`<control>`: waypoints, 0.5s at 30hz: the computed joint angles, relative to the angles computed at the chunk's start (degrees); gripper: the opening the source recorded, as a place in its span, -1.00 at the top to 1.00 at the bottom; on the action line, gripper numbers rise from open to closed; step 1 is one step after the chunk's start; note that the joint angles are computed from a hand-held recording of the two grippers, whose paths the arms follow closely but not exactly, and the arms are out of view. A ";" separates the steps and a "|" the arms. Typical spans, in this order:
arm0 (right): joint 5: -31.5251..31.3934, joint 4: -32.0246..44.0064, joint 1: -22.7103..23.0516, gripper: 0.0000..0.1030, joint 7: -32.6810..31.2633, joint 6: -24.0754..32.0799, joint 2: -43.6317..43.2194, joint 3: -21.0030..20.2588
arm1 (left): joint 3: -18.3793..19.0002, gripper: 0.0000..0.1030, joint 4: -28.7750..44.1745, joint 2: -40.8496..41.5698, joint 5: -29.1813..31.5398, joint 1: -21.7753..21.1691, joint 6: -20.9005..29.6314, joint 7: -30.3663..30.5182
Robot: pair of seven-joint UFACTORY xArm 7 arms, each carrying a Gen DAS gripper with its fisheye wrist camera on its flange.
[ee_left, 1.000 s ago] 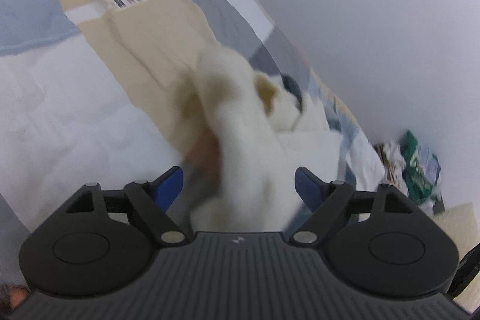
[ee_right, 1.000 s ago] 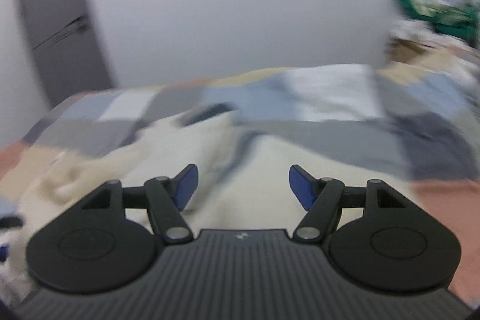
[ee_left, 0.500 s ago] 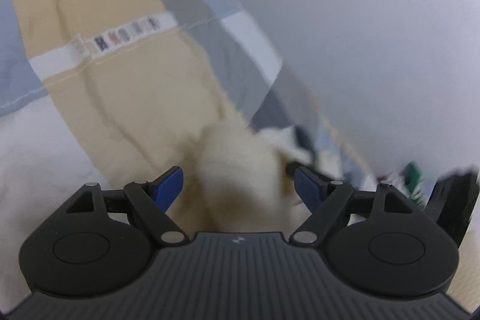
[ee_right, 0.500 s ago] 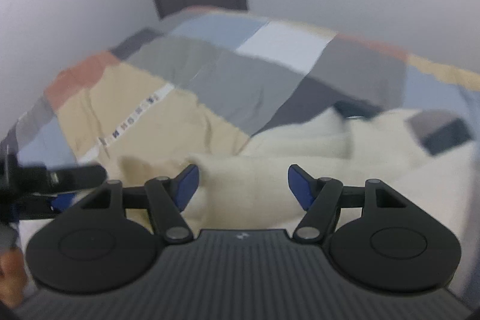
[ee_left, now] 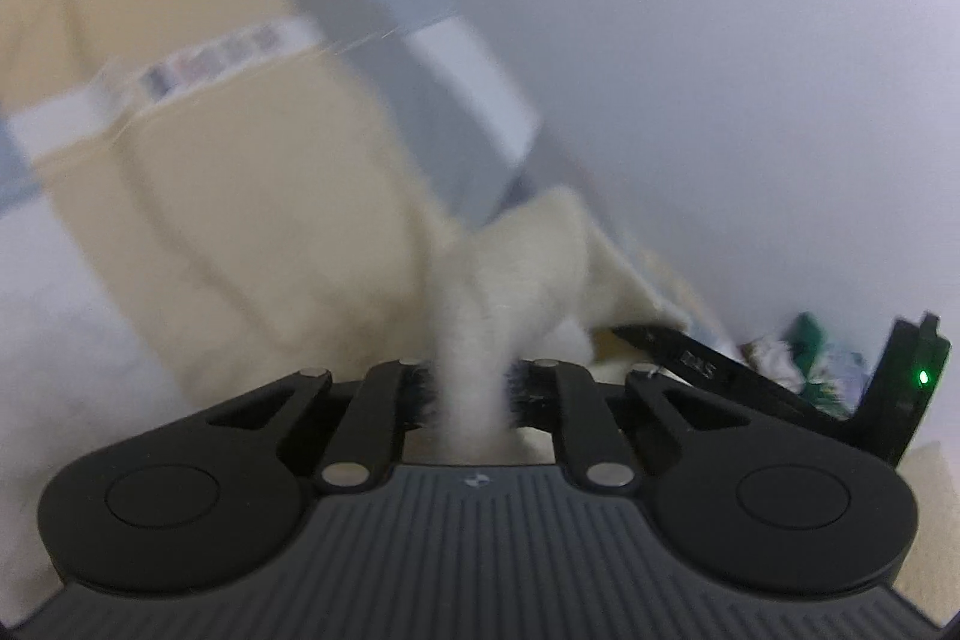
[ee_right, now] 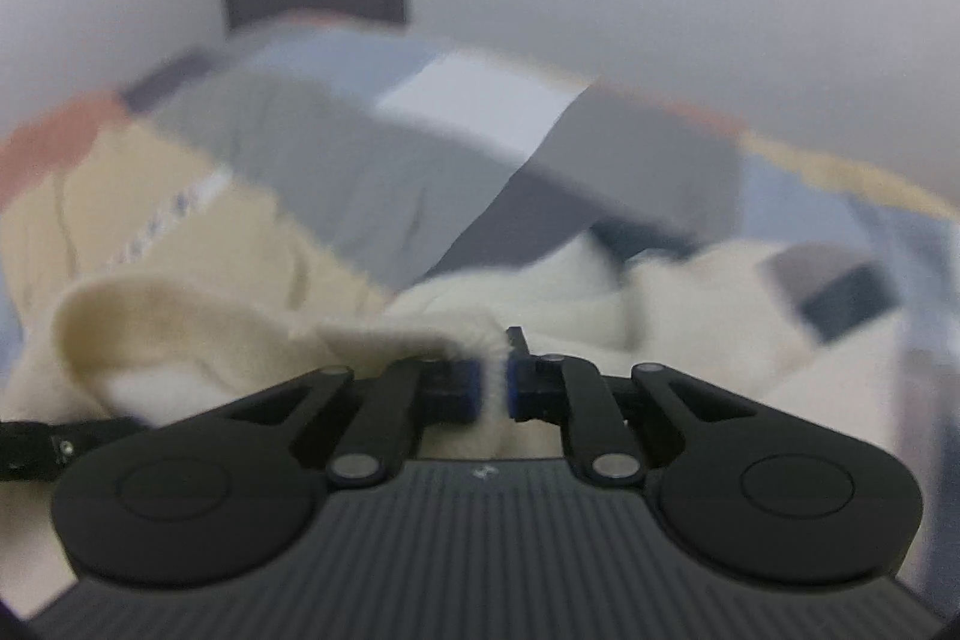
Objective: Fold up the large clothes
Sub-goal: 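Lift the sweater up with both grippers to shake it out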
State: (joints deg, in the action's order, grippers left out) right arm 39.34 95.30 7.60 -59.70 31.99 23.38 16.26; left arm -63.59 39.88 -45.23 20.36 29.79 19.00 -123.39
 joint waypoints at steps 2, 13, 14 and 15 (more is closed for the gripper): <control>5.64 -3.26 -2.70 0.80 -3.97 -3.15 -3.93 1.43 | 0.30 0.76 0.73 -2.87 1.94 0.52 -2.78 1.17; 41.11 -17.17 -9.93 0.81 -27.36 -1.35 -27.94 -7.32 | -1.17 0.76 16.12 -12.77 2.01 6.33 -4.06 13.72; 43.37 -18.08 -9.90 0.81 -28.79 -0.18 -29.81 -9.01 | -1.20 0.76 18.70 -12.44 1.63 6.69 -2.51 15.41; 45.05 -18.60 -9.78 0.82 -29.84 0.91 -31.29 -10.63 | -1.15 0.76 20.69 -12.60 1.12 7.10 -1.52 16.52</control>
